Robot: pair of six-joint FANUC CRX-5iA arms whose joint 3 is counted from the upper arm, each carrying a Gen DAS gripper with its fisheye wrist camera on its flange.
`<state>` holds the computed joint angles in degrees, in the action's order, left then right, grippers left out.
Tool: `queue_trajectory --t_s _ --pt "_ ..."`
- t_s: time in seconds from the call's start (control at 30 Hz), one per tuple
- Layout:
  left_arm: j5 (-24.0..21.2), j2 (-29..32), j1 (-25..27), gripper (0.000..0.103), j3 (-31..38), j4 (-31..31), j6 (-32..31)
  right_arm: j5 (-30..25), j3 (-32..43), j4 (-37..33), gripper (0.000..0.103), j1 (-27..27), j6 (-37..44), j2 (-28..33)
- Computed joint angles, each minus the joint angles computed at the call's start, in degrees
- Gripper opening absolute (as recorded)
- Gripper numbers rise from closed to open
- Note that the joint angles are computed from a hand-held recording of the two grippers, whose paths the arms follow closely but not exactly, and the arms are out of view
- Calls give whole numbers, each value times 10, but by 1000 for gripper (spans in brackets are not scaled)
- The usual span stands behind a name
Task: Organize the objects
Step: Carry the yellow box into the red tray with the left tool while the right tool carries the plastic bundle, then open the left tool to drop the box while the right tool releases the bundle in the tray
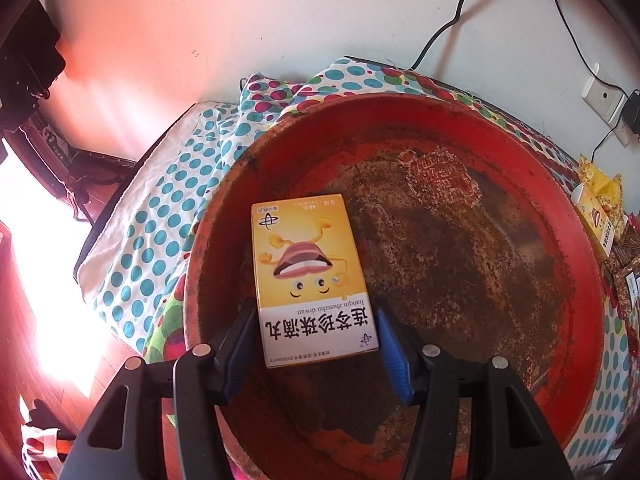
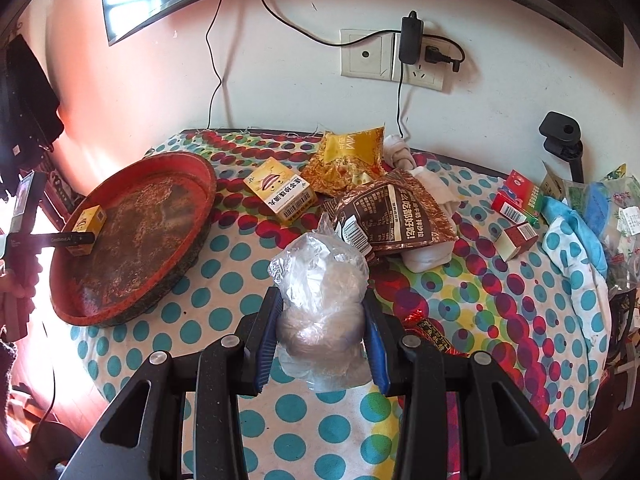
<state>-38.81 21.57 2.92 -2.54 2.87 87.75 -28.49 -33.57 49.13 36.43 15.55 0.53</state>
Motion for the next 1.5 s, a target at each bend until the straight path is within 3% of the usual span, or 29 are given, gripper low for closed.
queue_trajectory --t_s 0.23,0.43,0.53,0.77,1.0,1.07,1.23,1.4,1.5 --pt "12 -60 -26 58 -25 -72 96 11 12 -31 37 4 31 7" --pt "49 -102 -58 58 -65 -45 155 29 65 -80 37 18 99 43" --pt "65 -108 -79 58 -67 -74 205 32 114 -115 37 29 154 75" --pt "49 -111 -95 58 -54 -191 288 -5 290 -264 37 47 355 180" --pt "103 -141 -41 58 -91 -188 258 -94 538 -447 37 48 526 326" --pt "101 -142 -34 58 -89 -205 278 -137 619 -464 37 49 545 381" --pt "139 -139 13 58 -125 -112 215 -209 765 -483 37 55 564 478" --pt "139 -136 26 58 -129 -105 216 -275 899 -486 37 61 578 559" --pt "156 -134 36 58 -143 -65 186 -315 973 -482 37 64 590 604"
